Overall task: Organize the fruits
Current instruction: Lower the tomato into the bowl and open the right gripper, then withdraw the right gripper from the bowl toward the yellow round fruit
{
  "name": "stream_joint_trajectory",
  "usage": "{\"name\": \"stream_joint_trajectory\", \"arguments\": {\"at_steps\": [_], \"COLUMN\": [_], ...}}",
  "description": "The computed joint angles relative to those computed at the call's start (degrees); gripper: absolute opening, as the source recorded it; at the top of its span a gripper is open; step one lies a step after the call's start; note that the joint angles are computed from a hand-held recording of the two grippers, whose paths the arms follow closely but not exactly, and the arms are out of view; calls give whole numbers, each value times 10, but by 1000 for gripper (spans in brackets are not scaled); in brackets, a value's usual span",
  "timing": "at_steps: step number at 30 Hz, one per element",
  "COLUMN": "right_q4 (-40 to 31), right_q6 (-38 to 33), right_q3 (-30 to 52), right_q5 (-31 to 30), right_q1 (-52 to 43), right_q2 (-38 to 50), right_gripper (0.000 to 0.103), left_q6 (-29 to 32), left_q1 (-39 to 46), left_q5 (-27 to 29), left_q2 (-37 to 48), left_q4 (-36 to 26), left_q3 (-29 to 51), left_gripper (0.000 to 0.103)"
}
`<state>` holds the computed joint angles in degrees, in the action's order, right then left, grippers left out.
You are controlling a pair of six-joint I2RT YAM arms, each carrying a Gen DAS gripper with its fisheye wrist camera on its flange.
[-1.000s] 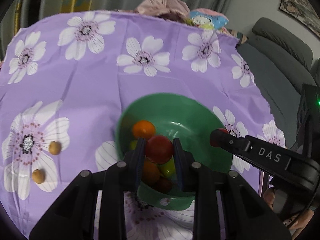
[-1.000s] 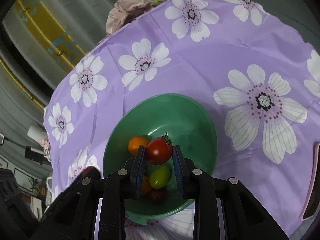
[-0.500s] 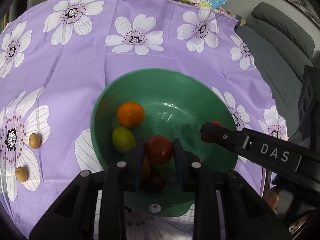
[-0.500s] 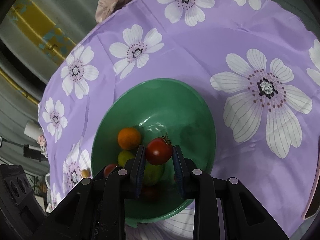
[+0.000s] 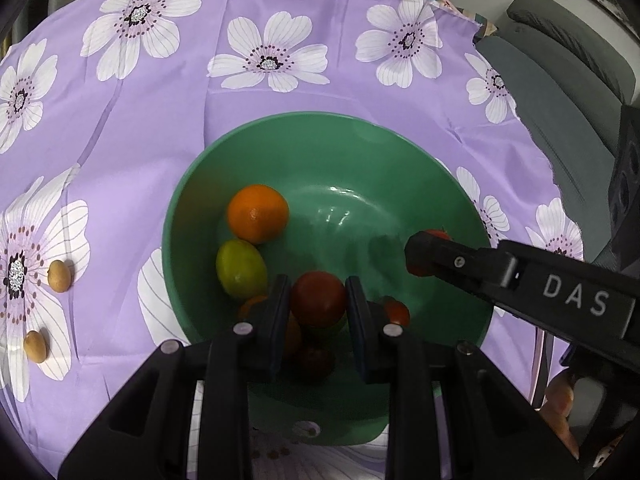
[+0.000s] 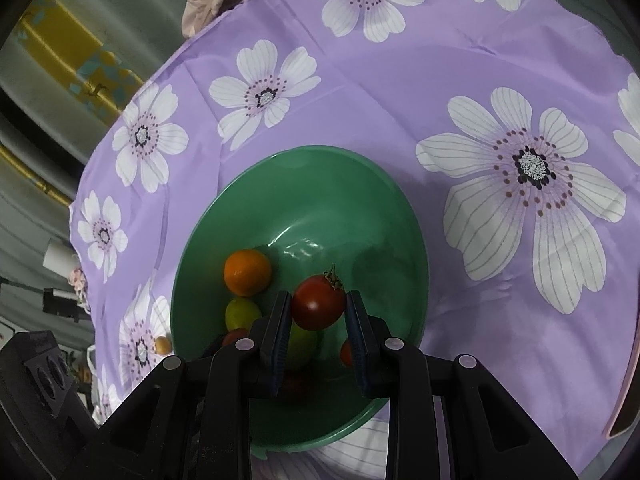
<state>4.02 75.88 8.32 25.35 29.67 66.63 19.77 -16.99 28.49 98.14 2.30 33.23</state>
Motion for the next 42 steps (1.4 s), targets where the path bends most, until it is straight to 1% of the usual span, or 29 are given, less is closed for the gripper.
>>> {"name": "stream_joint_trajectory", "arguments": {"at_steps": [13, 14, 16, 17, 18, 19, 20, 21, 24, 25, 27, 30, 33, 34, 36, 38, 42], "right_q4": [6, 6, 3, 2, 1, -2, -5, -4, -17, -23, -36, -52, -59, -60, -62, -59, -26], "right_q6": [2, 3, 1, 1, 2, 3, 4, 5, 11, 14, 24, 35, 41, 40, 43, 42, 10], "right_q3": [-4, -4, -6, -5, -6, -6, -5, -6, -5, -5, -3, 4, 14, 18, 27, 39, 68], "right_q5": [-3, -3, -6, -5, -4, -1, 3, 7, 21, 27, 44, 62, 77, 83, 100, 118, 138], "right_q1": [-5, -6, -9, -9, -9, -7, -4, 0, 9, 13, 24, 37, 49, 53, 68, 85, 114], "right_q2": [-3, -3, -8, -8, -10, -13, -14, -19, -31, -36, -45, -47, -40, -37, -31, -19, 22], "right_gripper": [29, 29, 29, 30, 34, 37, 42, 44, 49, 49, 53, 53, 53, 53, 53, 53, 53], "left_q6": [5, 7, 12, 14, 18, 19, 24, 27, 39, 46, 59, 91, 116, 122, 134, 150, 165], "left_q1": [1, 3, 8, 12, 18, 22, 31, 38, 71, 93, 126, 197, 261, 291, 325, 363, 408], "left_q5": [9, 14, 22, 28, 37, 43, 55, 62, 83, 99, 121, 150, 165, 166, 163, 151, 118], "left_q2": [6, 4, -5, -15, -26, -33, -43, -50, -79, -91, -104, -109, -95, -81, -56, -14, 58], "left_q4": [0, 0, -4, -4, -5, -7, -15, -24, -54, -66, -88, -137, -157, -162, -169, -170, -136], "left_q3": [2, 1, -3, -9, -14, -17, -19, -19, -16, -14, -7, 24, 53, 70, 95, 131, 167], "left_gripper": [28, 29, 39, 49, 56, 58, 60, 60, 61, 62, 66, 70, 72, 72, 73, 73, 73]}}
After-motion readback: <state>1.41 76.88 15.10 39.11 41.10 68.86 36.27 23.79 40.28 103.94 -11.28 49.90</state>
